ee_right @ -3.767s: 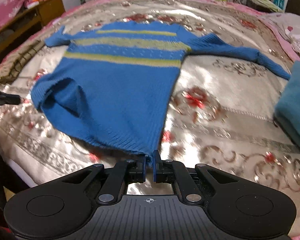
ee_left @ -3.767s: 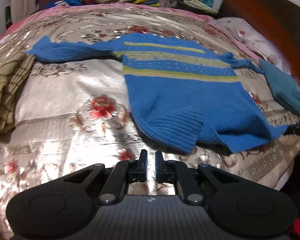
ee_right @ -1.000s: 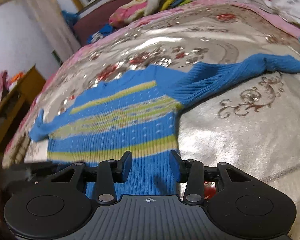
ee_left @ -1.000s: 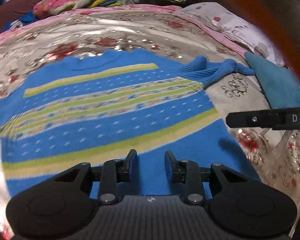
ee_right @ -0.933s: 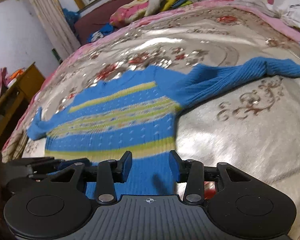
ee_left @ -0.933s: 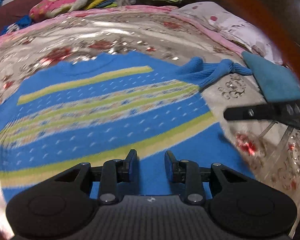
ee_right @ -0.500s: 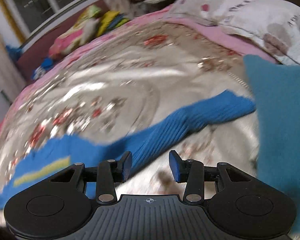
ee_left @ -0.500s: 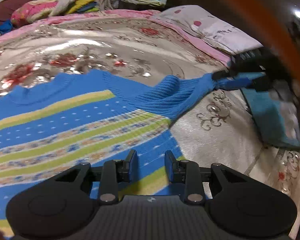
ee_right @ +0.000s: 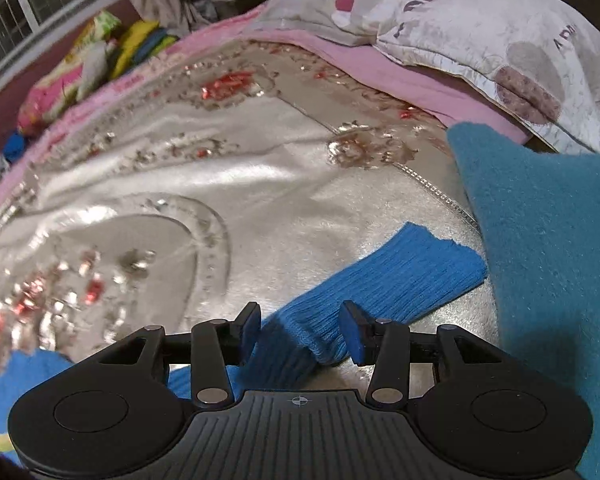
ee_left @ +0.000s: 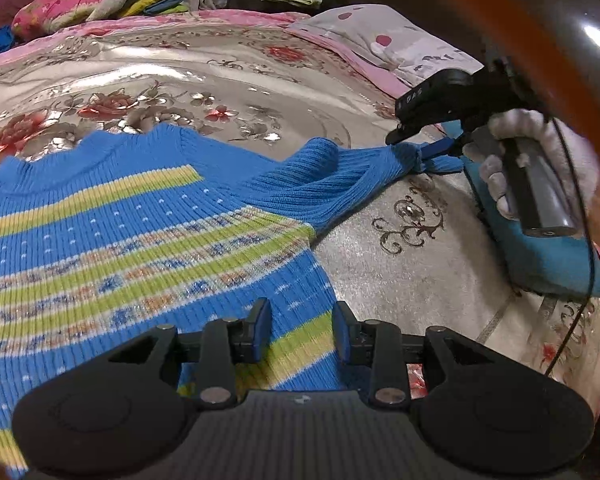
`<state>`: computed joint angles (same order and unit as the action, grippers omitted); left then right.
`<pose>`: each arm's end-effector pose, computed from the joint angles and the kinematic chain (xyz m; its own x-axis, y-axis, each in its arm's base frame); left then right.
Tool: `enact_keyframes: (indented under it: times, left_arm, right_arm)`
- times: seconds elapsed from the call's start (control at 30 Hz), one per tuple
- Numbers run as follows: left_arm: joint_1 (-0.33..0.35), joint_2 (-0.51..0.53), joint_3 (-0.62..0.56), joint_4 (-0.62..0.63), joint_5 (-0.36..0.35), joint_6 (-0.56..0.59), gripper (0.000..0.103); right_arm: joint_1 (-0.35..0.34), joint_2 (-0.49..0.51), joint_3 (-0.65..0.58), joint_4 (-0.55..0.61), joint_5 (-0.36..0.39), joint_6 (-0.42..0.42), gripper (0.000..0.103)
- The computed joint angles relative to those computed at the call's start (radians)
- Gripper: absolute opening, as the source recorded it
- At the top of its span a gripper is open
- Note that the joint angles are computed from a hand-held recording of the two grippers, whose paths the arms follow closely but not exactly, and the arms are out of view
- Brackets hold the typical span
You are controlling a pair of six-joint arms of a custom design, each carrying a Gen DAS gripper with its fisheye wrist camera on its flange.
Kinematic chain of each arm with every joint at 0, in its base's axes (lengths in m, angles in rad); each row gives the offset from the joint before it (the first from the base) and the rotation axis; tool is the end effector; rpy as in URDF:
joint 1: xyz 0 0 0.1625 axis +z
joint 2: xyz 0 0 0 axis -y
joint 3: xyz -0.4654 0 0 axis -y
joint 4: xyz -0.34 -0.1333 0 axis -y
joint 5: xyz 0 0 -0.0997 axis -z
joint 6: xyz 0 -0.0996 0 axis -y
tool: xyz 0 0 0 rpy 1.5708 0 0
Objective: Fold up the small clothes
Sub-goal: 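Grasp the sweater sleeve cuff with the right tool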
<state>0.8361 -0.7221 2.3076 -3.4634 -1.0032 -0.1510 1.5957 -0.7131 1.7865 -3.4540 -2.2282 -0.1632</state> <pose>-0.1729 -0.4701 0.0802 -0.8224 0.3332 -0.4611 0.5212 0.7662 -0.3759 0.0884 -0.6381 0.1860 -0.7889 0.3050 0.5335 -0.1473 0.7489 -0.6461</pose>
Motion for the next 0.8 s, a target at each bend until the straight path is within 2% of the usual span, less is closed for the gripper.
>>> enact_keyframes:
  times: [0.1,0.2,0.27,0.33,0.5,0.53,0.7,0.73,0.8]
  left_arm:
    - [-0.011,-0.013,0.017,0.006,-0.004,-0.022,0.038]
    - [-0.029,-0.023,0.050,-0.011,0.005,-0.036,0.038]
    - [-0.040,-0.032,0.071,-0.015,0.015,-0.045,0.038]
    - [-0.052,-0.043,0.096,-0.021,0.023,-0.057,0.039]
    - [-0.066,-0.050,0.126,-0.031,0.033,-0.077,0.039]
    - [-0.066,-0.049,0.127,-0.031,0.034,-0.077,0.039]
    - [-0.057,-0.042,0.113,-0.029,0.024,-0.067,0.039]
    - [-0.056,-0.039,0.109,-0.032,0.025,-0.062,0.039]
    - [-0.055,-0.034,0.103,-0.041,0.024,-0.052,0.039]
  right_arm:
    - [0.006,0.023,-0.018,-0.019,-0.061,-0.057,0.042]
    - [-0.002,-0.001,0.012,-0.022,-0.042,-0.063,0.028]
    - [-0.011,-0.032,0.047,-0.009,-0.008,-0.045,0.011]
    - [-0.017,-0.067,0.089,-0.008,0.020,-0.016,0.006]
    - [-0.026,-0.114,0.164,-0.035,-0.004,0.014,0.008]
    - [-0.033,-0.129,0.176,-0.036,0.008,0.032,0.015]
    - [-0.050,-0.159,0.178,-0.035,0.037,0.117,0.017]
    - [-0.056,-0.165,0.173,-0.025,0.071,0.144,0.020]
    - [-0.055,-0.157,0.144,-0.012,0.086,0.169,0.033]
